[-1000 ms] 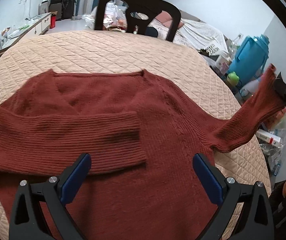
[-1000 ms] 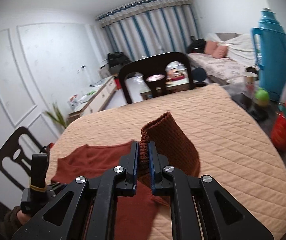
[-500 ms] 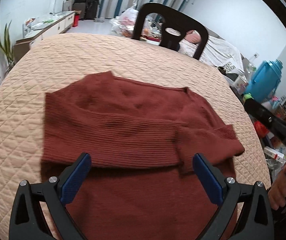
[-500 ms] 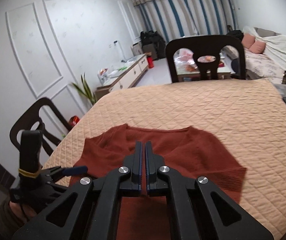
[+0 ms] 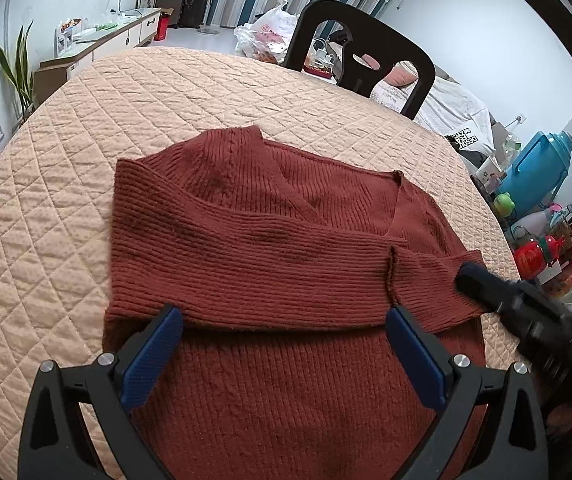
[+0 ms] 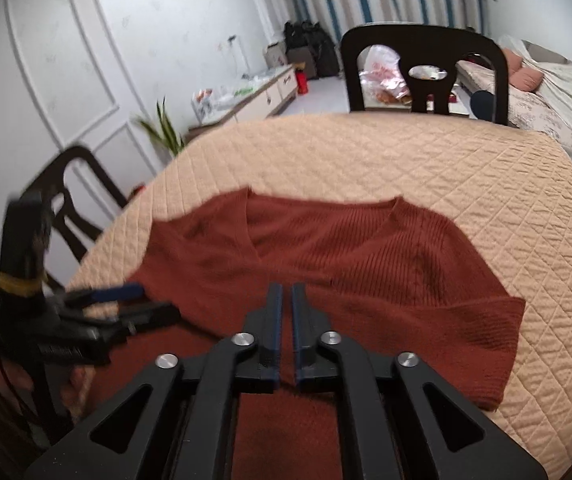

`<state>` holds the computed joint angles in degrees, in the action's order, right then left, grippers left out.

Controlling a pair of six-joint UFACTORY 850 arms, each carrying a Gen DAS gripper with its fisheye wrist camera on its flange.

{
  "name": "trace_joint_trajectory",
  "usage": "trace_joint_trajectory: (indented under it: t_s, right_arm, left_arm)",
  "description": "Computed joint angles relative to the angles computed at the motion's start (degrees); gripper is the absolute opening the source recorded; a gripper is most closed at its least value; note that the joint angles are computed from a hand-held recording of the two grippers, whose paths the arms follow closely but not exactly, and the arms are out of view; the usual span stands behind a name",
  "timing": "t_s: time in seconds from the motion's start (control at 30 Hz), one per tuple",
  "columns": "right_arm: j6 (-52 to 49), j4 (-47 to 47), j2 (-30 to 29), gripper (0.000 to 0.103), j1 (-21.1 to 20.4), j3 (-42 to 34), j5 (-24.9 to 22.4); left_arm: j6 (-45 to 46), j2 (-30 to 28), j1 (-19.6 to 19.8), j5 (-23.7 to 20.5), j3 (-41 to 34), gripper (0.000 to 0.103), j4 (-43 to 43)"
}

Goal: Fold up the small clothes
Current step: 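Carry the second sleeve with the right gripper across the sweater body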

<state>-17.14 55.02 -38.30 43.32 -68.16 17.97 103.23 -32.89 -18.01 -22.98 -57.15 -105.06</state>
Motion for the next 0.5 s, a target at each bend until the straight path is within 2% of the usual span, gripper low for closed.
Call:
trace_joint_trajectory:
  t_s: [0.1, 0.27, 0.33, 0.4, 0.47, 0.5]
  right_arm:
    - [-3.9, 2.7, -1.4, 0.04, 0.5, -0.8, -1.7]
    - [-23.6, 18.7, -5.0, 0.055, 2.4, -4.4, -1.7]
    - [-31.9, 26.3, -6.5, 0.055, 2.9, -6.1, -1.1]
    - [-41.0, 34.6, -7.8, 0.055, 3.8, -7.9, 2.4]
    - [-42.4, 36.6, -8.1, 0.055, 4.0, -8.3, 3.7]
    - [-41.0, 35.9, -8.1, 0.051, 4.0, -8.2, 4.1]
  left_arm:
    - [2.6, 0.4, 0.2, 0.5, 0.7, 0.102, -2.0]
    - [3.3, 0.2, 0.9, 1.1, 1.0, 0.102, -2.9]
    - [3.7, 0.1, 1.1, 1.7, 1.2, 0.102, -3.4]
    - [3.6, 0.0, 1.5, 1.4, 1.3, 0.102, -3.0]
    - [2.9, 0.0, 1.9, 1.0, 1.4, 0.102, -2.6]
    - [2.4, -0.1, 2.1, 0.7, 1.4, 0.102, -2.1]
